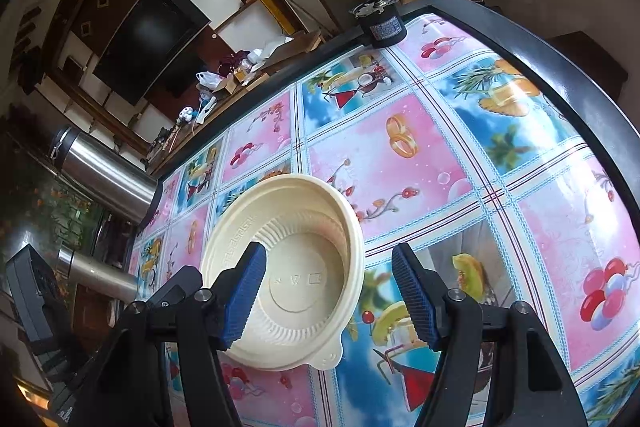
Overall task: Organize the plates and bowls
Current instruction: 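Close both tools on the beige bowl rim and lift it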
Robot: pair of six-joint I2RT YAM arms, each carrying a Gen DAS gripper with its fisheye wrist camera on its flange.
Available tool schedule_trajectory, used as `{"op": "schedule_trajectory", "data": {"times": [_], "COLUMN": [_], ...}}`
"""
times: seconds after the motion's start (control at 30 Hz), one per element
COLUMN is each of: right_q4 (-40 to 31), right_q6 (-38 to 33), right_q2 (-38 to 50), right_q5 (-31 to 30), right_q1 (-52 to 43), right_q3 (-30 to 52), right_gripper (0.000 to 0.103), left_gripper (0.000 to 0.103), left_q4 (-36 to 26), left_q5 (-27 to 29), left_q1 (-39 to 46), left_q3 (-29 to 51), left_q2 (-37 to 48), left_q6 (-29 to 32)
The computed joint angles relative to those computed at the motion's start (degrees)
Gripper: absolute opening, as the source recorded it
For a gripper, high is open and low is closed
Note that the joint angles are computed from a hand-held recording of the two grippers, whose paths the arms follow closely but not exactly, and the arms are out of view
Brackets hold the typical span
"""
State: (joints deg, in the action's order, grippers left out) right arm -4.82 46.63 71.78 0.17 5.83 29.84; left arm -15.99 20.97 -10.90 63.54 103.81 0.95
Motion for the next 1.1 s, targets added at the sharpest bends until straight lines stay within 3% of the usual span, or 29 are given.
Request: {"op": "schedule_trajectory", "data": {"times": [0.53, 0.9, 1.0, 1.1], "right_q4": [3.86, 4.80, 4.84, 5.05], "right_q6": [2.63, 3.19, 3.36, 3.47], "right_q2": [0.28, 1.46, 1.46, 1.68], "right_q5": [-2.24, -2.23, -1.98, -1.79], "right_q1": [-0.93, -0.52, -0.36, -0.09], "right_q3": [-2.05, -1.93, -2.00, -2.04], "right_gripper": [0.064, 0.058, 0.058, 0.058], "left_gripper": [0.084, 0.083, 0.077, 0.060], "left_q4": [-10.38, -12.75, -12.58, -12.16], "left_q5": [11.87, 13.32, 14.22, 14.18], "left_q1": [4.00, 4.46, 4.84, 4.90], "left_q3": [9.03, 10.14, 9.54, 8.94], "left_q2": [9.00, 9.97, 8.94, 8.14], "left_q6": [0.18, 0.27, 0.38, 0.40]}}
